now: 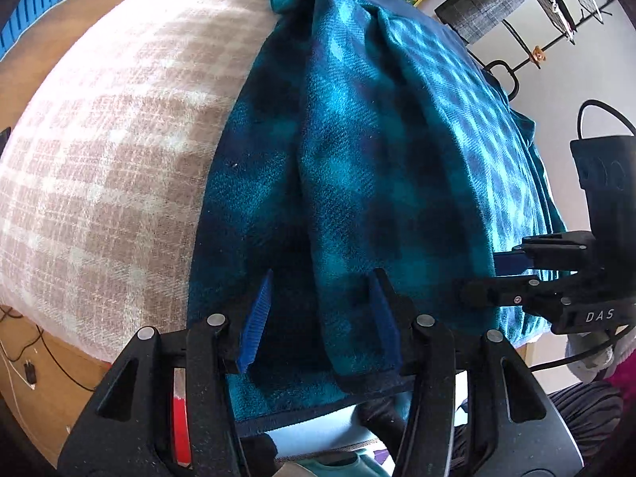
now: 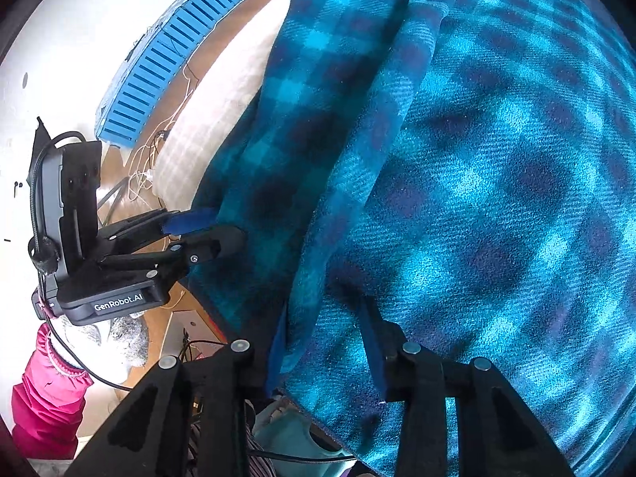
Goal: Fold large clothes
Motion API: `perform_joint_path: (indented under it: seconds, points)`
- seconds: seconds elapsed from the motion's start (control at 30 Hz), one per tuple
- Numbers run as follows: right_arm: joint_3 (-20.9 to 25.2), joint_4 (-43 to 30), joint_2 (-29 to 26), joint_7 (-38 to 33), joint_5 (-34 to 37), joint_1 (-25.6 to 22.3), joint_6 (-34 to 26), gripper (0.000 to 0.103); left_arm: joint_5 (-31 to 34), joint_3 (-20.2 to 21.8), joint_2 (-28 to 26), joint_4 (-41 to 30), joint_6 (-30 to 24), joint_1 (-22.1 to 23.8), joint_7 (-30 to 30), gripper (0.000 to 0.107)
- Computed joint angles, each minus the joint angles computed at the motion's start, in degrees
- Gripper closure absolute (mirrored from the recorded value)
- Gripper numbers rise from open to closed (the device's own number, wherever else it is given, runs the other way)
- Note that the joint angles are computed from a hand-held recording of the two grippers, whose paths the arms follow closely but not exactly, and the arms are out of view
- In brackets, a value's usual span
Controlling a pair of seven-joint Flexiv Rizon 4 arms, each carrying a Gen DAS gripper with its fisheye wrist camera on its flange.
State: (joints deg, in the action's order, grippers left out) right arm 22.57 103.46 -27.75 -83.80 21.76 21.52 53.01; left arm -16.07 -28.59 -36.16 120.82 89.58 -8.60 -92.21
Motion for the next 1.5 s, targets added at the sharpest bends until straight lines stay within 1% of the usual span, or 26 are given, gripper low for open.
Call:
perform_joint_path:
  seconds: [0.07, 0.13, 0.23, 0.3, 0.37, 0.4, 0.43, 0.47, 0.5, 0.53, 0.6, 0.63, 0.67, 0.77, 0.87, 0.9, 1.0, 1.03, 1.1, 1.13, 1.17, 1.27, 1.33, 1.4, 1.43, 1.5]
  points:
    - [0.1, -0.3, -0.5, 0.2, 0.0, 0.4, 0.3, 0.067, 1.2, 1.7, -0.3, -0.6, 0.5, -1.7, 0.7, 0.057]
    - [0.3, -0.5, -0.7, 0.0, 0.3, 0.3, 0.4, 0.067, 2.0, 1.4, -0.7, -0.4, 1.5, -1.5, 1.5, 0.057]
    - [0.5, -0.8, -1.0, -0.6, 0.6, 0.0, 0.3, 0.067, 1.8, 1.0, -0.3, -1.6, -2.9, -0.6, 3.1, 0.055]
    - [0.5, -0.7, -0.9, -0.9, 0.5, -0.1, 0.1, 0.067, -0.5, 0.3, 0.0, -2.2, -5.6, 0.0, 3.0, 0.055]
    - [0.5, -1.1, -1.1, -0.8, 0.5, 0.1, 0.0, 0.068, -2.5, 1.1, 0.6, -2.5, -6.9, -0.7, 2.5, 0.055]
    - [0.6, -1.1, -1.0, -1.0, 0.7, 0.0, -0.1, 0.069, -3.3, 0.6, 0.6, -2.2, -6.5, -0.5, 2.9, 0.058]
    - [0.7, -0.9, -0.9, -1.3, 1.0, -0.2, 0.0, 0.069, -3.8, 0.0, 0.5, -1.9, -5.7, -0.3, 3.5, 0.064]
    - [0.8, -0.8, -0.8, -1.5, 1.3, -0.2, 0.1, 0.07, -4.5, -1.6, 0.1, -1.3, -4.8, 0.9, 4.4, 0.073]
    - [1.0, -0.9, -0.9, -1.7, 1.5, -0.3, 0.1, 0.07, -5.0, -3.4, -0.3, -0.8, -4.1, 2.3, 5.3, 0.075]
    - [1.0, -1.1, -1.0, -1.7, 1.6, -0.2, 0.0, 0.073, -5.1, -3.6, -0.5, -0.8, -3.8, 2.4, 5.4, 0.078]
    - [1.6, -1.7, -1.5, -2.5, 2.6, -0.5, -0.6, 0.081, -5.1, -4.3, -0.7, -0.5, -2.9, 2.9, 5.7, 0.097]
    - [1.8, -1.9, -1.5, -3.2, 3.2, -0.9, -0.9, 0.089, -5.1, -4.5, -0.4, -0.3, -2.4, 3.1, 5.4, 0.103]
    - [2.1, -2.0, -1.5, -3.9, 3.7, -1.0, -0.9, 0.095, -5.2, -5.9, -0.3, 0.6, -1.1, 4.4, 5.5, 0.104]
    - [3.1, -2.3, -0.9, -6.2, 5.4, -1.3, -0.5, 0.101, -3.2, -9.2, 1.6, 3.8, 3.0, 8.3, 4.7, 0.106]
    - [3.4, -2.3, -0.1, -8.1, 6.7, -1.0, -0.3, 0.101, -0.6, -14.5, 3.3, 7.7, 6.3, 14.6, 3.1, 0.106]
    - [3.0, -2.2, 0.0, -8.1, 6.5, -0.6, -0.1, 0.101, 0.4, -17.0, 3.0, 8.9, 7.6, 17.4, 2.4, 0.106]
    - [1.7, -2.0, 0.0, -6.2, 5.7, 0.5, -0.4, 0.101, 2.7, -20.9, 0.1, 9.7, 8.1, 21.8, 0.5, 0.106]
    - [1.5, -2.0, -0.2, -5.5, 5.8, 0.7, -0.6, 0.101, 3.1, -21.7, -1.3, 9.2, 7.2, 22.6, -0.2, 0.104]
    - [1.5, -1.8, -0.2, -4.7, 6.2, 0.6, -0.7, 0.101, 3.7, -22.5, -3.8, 8.0, 5.4, 23.3, -1.6, 0.088]
    - [1.4, -1.7, -0.2, -4.5, 6.0, 0.7, -0.7, 0.101, 3.9, -22.2, -4.8, 7.4, 4.8, 22.9, -2.3, 0.075]
    - [1.4, -1.5, 0.0, -4.7, 5.9, 0.5, -0.9, 0.101, 4.2, -22.1, -6.0, 6.7, 4.3, 22.8, -3.1, 0.069]
    - [1.4, -1.5, -0.1, -4.5, 5.8, 0.6, -1.1, 0.097, 5.9, -24.2, -10.4, 5.7, 4.6, 24.5, -4.7, 0.068]
    - [1.2, -2.0, -0.5, -3.9, 5.4, 0.9, -1.4, 0.095, 7.2, -24.3, -12.1, 4.6, 4.8, 24.3, -5.7, 0.069]
    - [0.8, -2.2, -0.9, -3.4, 4.7, 1.2, -1.5, 0.091, 8.8, -23.3, -12.5, 3.4, 4.6, 23.0, -6.1, 0.084]
    - [0.7, -2.4, -1.1, -3.1, 4.4, 1.2, -1.7, 0.088, 9.1, -22.1, -11.8, 2.7, 3.9, 21.7, -6.4, 0.105]
    - [0.8, -2.6, -1.3, -2.6, 4.1, 1.3, -1.9, 0.088, 9.8, -21.5, -10.8, 2.5, 4.5, 20.8, -6.5, 0.106]
